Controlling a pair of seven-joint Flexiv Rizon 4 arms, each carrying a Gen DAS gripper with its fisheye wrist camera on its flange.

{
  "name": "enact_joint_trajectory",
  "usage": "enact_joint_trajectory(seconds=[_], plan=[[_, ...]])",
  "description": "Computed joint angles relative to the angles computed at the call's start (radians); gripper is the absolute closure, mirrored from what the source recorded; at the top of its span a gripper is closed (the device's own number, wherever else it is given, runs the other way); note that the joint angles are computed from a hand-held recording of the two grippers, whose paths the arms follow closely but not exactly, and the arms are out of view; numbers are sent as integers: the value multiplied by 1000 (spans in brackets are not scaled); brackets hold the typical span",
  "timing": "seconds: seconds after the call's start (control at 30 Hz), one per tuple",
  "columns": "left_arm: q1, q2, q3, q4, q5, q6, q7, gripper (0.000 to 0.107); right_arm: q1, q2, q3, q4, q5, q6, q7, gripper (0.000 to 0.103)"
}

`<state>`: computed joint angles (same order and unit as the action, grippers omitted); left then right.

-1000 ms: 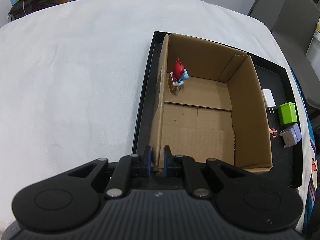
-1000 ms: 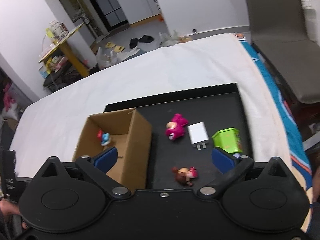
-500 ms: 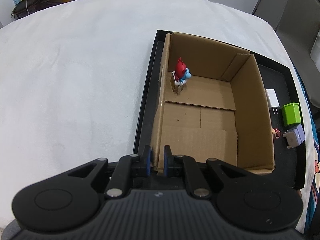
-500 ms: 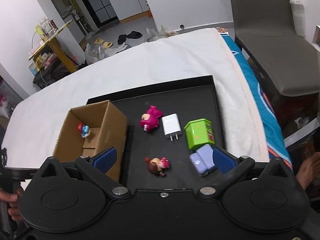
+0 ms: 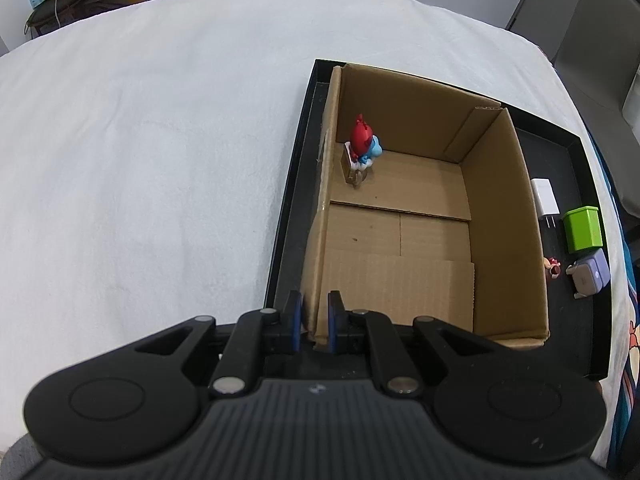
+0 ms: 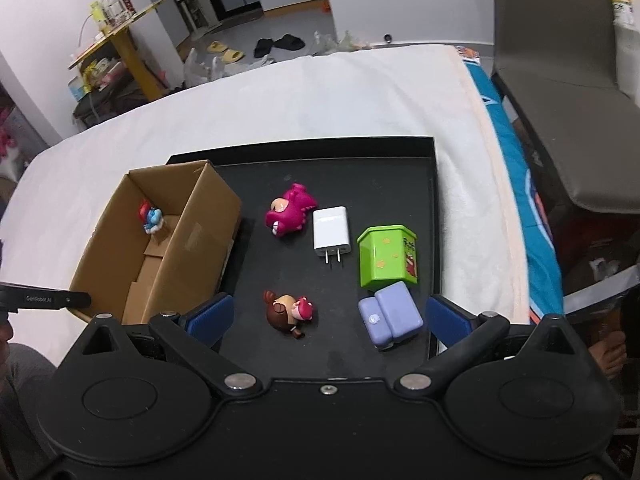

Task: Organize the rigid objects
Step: 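Move the right gripper to the lavender block and grasp it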

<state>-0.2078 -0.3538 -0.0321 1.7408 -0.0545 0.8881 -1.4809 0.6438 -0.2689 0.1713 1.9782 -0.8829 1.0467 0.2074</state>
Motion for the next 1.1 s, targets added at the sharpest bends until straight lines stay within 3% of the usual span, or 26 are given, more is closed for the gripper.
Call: enact_joint_trajectory(seconds=[0.07, 0.2, 0.6, 1.03, 1.1], plan=[[1, 0, 0, 3, 0, 3, 2, 96, -13, -1, -4, 15, -6, 41, -9, 4], [4, 2, -3, 10, -7, 11, 5, 96, -47, -32, 28, 8, 134, 80, -152, 27], [2, 0, 0, 6, -3, 9, 4, 96, -21, -102, 28, -96, 336, -23, -423, 34], [3, 0, -1, 5, -1, 8, 11, 96, 10, -169, 15, -176, 398, -189, -542, 39], [3, 0, -1, 5, -4, 6, 10, 96, 16, -180, 14, -189, 403, -222, -552, 58]])
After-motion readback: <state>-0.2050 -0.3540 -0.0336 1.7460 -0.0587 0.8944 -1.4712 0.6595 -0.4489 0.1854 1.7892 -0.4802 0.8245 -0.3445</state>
